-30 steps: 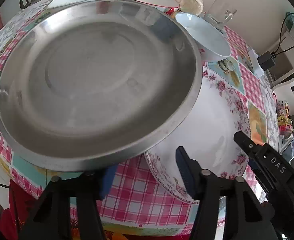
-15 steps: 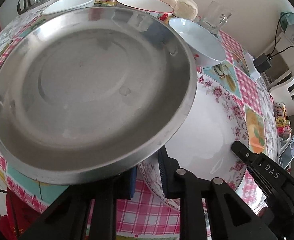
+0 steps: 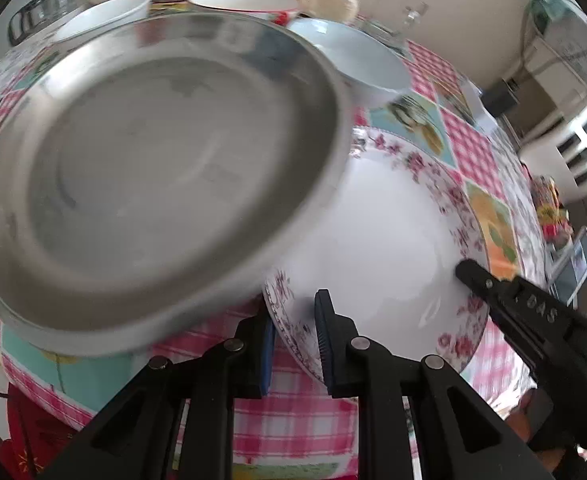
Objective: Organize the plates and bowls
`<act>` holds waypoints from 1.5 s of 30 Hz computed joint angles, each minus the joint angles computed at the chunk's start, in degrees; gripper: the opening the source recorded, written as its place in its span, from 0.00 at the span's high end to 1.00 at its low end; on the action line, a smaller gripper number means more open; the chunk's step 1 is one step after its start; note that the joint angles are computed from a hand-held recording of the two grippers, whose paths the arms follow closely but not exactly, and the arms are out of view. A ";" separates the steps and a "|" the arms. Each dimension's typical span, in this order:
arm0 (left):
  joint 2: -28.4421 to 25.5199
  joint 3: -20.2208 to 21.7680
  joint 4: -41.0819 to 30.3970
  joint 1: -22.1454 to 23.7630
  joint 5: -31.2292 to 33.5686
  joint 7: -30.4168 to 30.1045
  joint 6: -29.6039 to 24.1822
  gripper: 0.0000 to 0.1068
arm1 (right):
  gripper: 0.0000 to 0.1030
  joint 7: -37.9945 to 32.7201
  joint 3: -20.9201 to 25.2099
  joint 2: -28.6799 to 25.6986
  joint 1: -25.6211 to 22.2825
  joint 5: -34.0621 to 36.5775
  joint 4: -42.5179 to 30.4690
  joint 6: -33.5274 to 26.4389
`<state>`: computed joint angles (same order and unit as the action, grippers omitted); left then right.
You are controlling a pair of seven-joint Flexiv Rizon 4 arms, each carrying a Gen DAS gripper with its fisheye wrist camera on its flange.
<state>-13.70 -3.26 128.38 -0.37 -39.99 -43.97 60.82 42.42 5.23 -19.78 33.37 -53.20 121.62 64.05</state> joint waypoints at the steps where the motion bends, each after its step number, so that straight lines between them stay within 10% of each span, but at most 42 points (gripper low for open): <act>1: 0.26 -0.21 0.37 -0.12 -0.09 0.73 0.21 0.81 | 0.85 0.64 -0.17 0.31 -0.04 -0.33 0.47 0.16; 15: -1.73 -0.73 -2.63 -0.32 -1.60 1.21 -4.64 0.81 | 0.86 16.05 -0.89 3.09 -3.68 -11.74 5.73 4.82; 33: -3.57 -3.53 -2.46 -0.87 -7.36 6.51 2.65 0.79 | 0.82 3.87 1.71 1.15 -2.88 -3.86 1.74 -2.69; 45: -2.48 -3.53 -1.59 -1.42 -6.36 8.04 1.73 0.80 | 0.87 9.68 0.28 3.06 -3.33 -9.92 4.60 0.19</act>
